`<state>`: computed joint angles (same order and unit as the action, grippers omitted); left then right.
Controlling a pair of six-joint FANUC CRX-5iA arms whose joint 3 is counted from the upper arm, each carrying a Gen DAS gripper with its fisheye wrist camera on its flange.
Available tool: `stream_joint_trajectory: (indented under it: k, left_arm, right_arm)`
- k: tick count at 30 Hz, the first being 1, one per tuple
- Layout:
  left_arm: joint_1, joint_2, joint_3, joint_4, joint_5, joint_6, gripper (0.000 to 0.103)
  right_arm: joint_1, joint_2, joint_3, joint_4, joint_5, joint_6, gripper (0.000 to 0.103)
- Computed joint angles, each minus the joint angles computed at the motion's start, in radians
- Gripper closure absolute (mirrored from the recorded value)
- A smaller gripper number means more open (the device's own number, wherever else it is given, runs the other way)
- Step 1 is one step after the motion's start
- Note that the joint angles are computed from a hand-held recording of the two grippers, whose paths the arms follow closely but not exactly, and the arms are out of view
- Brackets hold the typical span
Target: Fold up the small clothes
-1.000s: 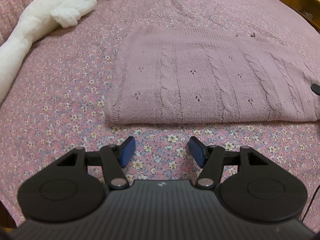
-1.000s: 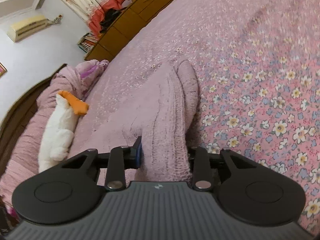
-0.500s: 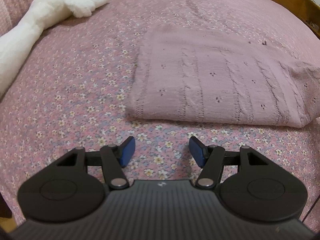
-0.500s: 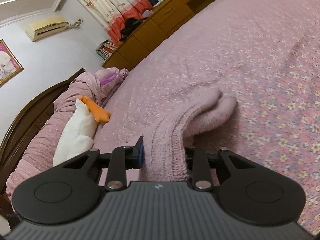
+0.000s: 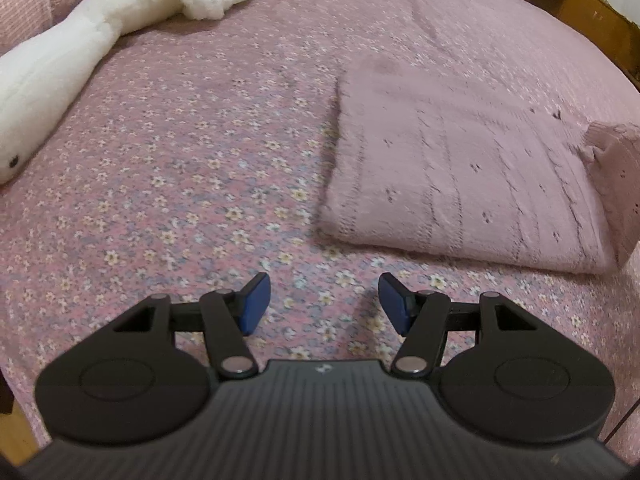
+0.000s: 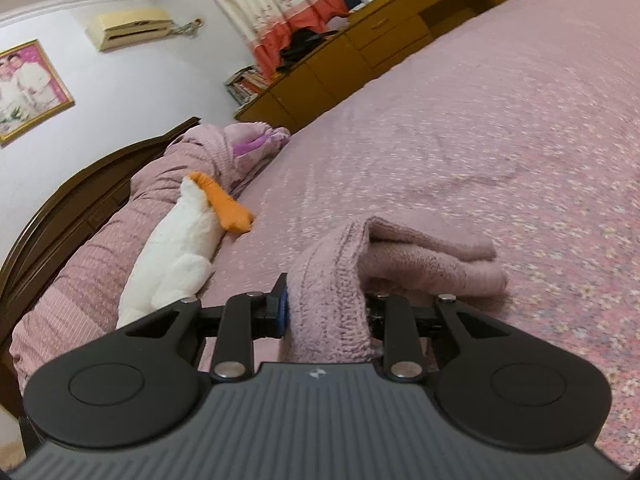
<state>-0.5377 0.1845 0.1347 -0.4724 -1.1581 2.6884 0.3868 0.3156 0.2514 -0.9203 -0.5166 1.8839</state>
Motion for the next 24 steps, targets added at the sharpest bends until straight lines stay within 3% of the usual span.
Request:
stream_joint_trajectory:
  k: [3, 18, 24]
  left_arm:
    - [0.007, -0.015, -0.009, -0.011, 0.0, 0.005, 0.041]
    - [0.051, -0.083, -0.067, -0.056, 0.003, 0.049, 0.041]
    - [0.065, -0.103, -0.096, -0.064, 0.009, 0.076, 0.041]
  right_arm:
    - [0.026, -0.014, -0.003, 0.019, 0.019, 0.023, 0.074]
    - [0.135, 0.034, 0.134, 0.02, -0.101, 0.111, 0.074]
    - [0.231, 0.108, 0.213, 0.146, -0.145, 0.059, 0.074]
